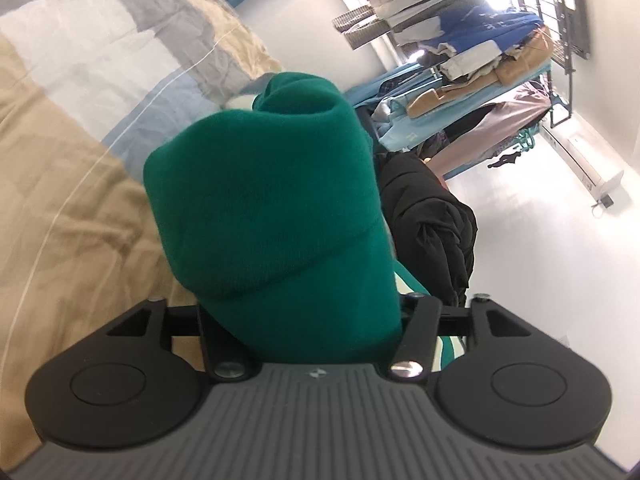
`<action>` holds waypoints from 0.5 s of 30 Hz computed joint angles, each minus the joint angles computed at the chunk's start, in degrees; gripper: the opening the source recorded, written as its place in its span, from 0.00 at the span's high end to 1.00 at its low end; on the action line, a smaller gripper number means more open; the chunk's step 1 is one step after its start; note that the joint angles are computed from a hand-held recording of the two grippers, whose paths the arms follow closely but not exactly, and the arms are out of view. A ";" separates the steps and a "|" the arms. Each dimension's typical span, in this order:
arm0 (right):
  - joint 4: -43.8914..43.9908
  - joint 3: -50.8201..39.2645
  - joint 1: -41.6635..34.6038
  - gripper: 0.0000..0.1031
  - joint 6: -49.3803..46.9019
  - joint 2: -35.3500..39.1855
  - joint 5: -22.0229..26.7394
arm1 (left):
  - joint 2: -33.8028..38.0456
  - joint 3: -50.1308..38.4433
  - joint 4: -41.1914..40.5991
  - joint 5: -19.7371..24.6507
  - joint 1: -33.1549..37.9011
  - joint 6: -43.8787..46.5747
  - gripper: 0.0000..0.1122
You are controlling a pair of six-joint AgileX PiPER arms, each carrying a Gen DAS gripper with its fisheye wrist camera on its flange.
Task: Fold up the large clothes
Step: 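Hold the hoodie bundle pinched in both grippers and carry it, then lower the hoodie bundle onto the quilt and open both grippers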
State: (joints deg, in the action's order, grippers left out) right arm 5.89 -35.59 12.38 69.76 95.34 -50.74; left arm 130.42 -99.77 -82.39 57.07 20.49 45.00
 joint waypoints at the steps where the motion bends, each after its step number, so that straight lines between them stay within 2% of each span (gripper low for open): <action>1: -0.29 0.32 -0.22 0.46 1.01 -0.64 0.90 | 0.16 -0.01 -0.17 1.12 0.57 -0.82 0.39; 2: -0.94 -0.43 -1.02 0.41 2.15 0.80 0.90 | 0.19 0.18 -0.24 2.09 1.19 -1.38 0.36; 5: 1.64 1.95 0.16 0.36 2.52 -1.91 2.15 | -1.34 2.18 0.90 3.33 2.92 -1.64 0.33; 8: 2.03 2.45 0.59 0.35 3.14 -4.33 5.42 | -4.65 6.66 0.76 4.95 5.32 2.13 0.31; 10: 4.96 4.10 1.76 0.32 0.07 -8.51 8.98 | -7.41 10.27 0.42 6.09 7.32 5.04 0.31; 13: 12.22 9.05 4.02 0.30 -5.93 -16.08 10.78 | -11.62 12.72 3.19 7.19 9.61 7.96 0.31; 15: 19.08 10.30 5.40 0.30 -13.59 -22.21 14.86 | -15.25 15.05 3.50 6.97 11.05 11.52 0.31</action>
